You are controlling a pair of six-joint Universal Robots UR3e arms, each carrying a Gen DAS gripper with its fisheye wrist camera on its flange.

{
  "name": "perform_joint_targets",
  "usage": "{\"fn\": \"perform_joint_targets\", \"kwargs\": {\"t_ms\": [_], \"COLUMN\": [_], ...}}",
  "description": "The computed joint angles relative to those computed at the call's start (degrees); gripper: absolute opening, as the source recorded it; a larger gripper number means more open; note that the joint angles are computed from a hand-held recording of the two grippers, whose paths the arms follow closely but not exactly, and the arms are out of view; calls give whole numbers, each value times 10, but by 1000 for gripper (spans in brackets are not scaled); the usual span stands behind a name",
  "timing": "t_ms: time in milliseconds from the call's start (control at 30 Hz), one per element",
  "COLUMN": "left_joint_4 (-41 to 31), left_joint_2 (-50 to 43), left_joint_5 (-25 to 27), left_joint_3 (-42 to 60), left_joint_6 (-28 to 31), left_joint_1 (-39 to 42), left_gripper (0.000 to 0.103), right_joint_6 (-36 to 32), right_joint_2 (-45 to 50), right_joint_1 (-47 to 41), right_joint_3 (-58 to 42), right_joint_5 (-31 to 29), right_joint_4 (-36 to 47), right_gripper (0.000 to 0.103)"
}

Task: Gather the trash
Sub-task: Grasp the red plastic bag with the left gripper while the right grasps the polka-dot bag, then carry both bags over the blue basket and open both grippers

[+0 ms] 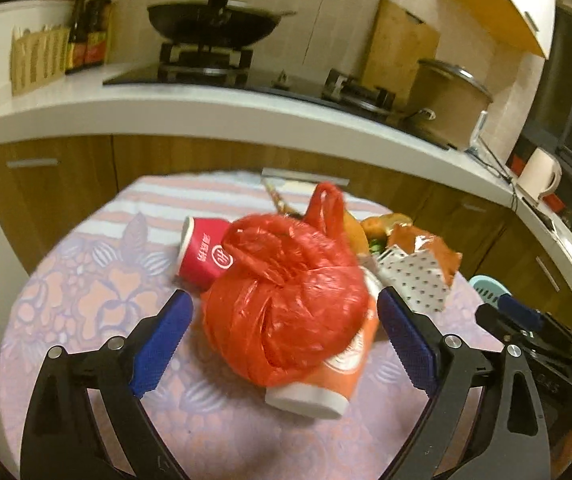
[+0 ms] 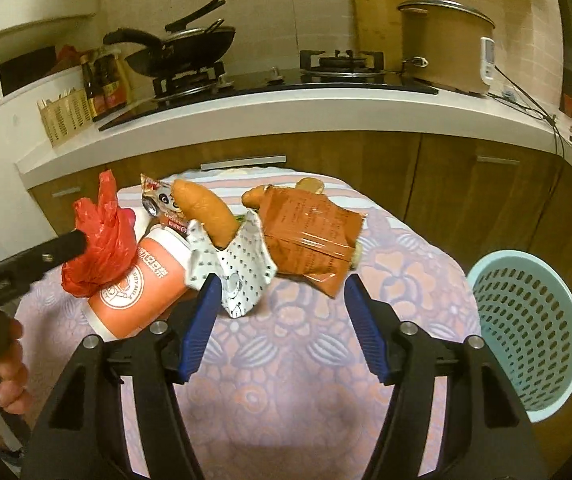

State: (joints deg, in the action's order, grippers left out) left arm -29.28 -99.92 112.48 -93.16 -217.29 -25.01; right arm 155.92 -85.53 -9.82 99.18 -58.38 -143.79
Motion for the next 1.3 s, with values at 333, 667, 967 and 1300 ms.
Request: {"fn": "perform_joint_targets", "kwargs": {"t_ms": [333,667,967,1300], "left_joint_4": [111,220,235,215], "left_joint_2": [-19,4,11,14], "left_joint_5": [-52,-43,-36,4], "left_joint_3": [-53,-127,-136,-91], "left_joint_6": [18,-7,-14,10], "left_joint_1": [28,34,33,-4], "left_gripper": [59,51,51,51], "right_joint_6": [17,23,15,11], "right_joint_2": [88,160,210,134], "right_joint_1": [49,87,96,58], "right_joint_3": [-86,-147,-207,-137], "right_joint_5": [-27,-49,-36,-10], "right_joint_4": [10,23,89,40], "right_gripper": [70,76,11,5]}}
